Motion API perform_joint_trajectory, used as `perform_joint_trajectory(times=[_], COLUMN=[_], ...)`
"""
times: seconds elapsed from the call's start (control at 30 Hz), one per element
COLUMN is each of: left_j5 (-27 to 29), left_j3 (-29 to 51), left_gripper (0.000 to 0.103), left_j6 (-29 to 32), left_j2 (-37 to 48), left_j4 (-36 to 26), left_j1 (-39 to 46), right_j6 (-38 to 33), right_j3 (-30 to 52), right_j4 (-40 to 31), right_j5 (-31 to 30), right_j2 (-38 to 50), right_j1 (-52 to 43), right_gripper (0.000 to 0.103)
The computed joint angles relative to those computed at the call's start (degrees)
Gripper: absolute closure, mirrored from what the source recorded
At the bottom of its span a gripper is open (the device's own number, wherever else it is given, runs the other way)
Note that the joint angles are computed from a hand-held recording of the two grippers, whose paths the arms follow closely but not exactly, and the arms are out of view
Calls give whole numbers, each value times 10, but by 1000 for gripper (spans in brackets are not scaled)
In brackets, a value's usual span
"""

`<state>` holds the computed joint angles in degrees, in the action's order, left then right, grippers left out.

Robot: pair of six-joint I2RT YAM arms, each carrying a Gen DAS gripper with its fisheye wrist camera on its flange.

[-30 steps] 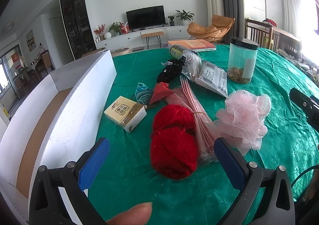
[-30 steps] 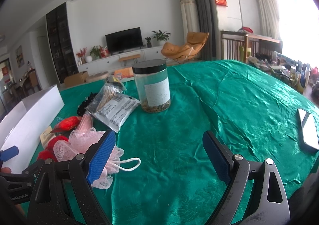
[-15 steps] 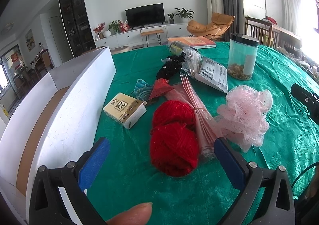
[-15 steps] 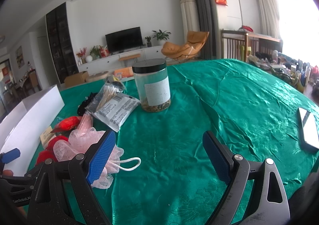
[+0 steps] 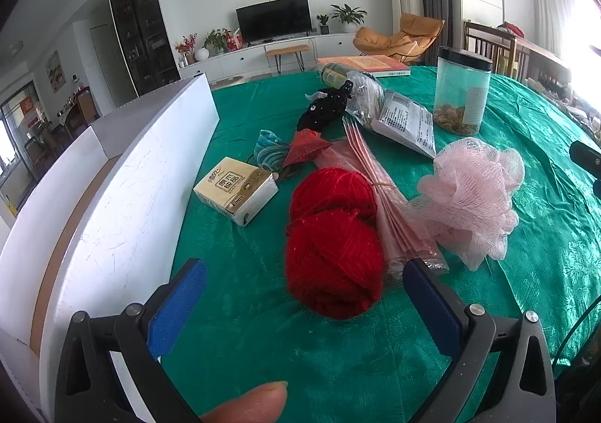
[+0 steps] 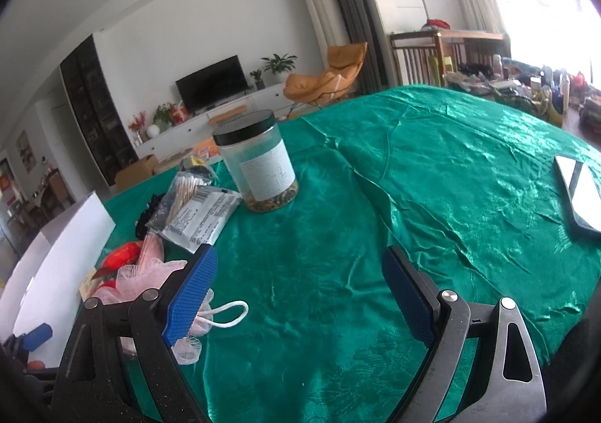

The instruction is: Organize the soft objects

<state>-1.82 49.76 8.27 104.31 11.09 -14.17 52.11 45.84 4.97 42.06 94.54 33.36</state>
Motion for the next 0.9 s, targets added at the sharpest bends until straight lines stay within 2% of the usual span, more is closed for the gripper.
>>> perform_joint_trajectory(times=[0.1, 0.2, 0.27, 0.33, 0.37, 0.4, 0.43, 0.5, 0.57, 0.63, 0.73, 0.9], left_j5=[3, 19, 29, 35, 35, 34, 32, 33, 36, 44, 65, 84], left_j3=[3, 2, -1, -4, -4, -5, -4, -4, 1, 21, 54, 92], left_gripper=[0, 0, 0, 0, 0, 0, 0, 0, 0, 0, 0, 0], left_j6=[1, 4, 7, 10, 11, 13, 14, 16, 15, 5, -14, -31], left_j2=[5, 1, -5, -7, -7, -7, -6, -7, -5, 3, 10, 20], left_j4=[-5, -8, -10, -12, -14, -17, -19, -21, -27, -49, -82, -111], left_j1=[5, 15, 22, 27, 28, 28, 28, 29, 29, 29, 33, 36], right_j6=[-2, -76, -118, -144, -144, -124, -69, 122, 290, 417, 476, 465], right_j3=[-6, 24, 80, 149, 190, 242, 293, 323, 263, 209, 207, 294], right_j4=[34, 96, 80, 36, -5, -78, -178, -347, -399, -412, -386, -448], right_j5=[-29, -92, -151, -202, -207, -175, -102, 38, 119, 137, 119, 119], right_j2=[3, 37, 79, 131, 159, 189, 214, 212, 159, 117, 122, 156], right_j1=[11, 31, 43, 52, 56, 64, 75, 93, 116, 143, 176, 212], right_gripper=[12, 12, 12, 12, 12, 15, 15, 14, 12, 11, 11, 11])
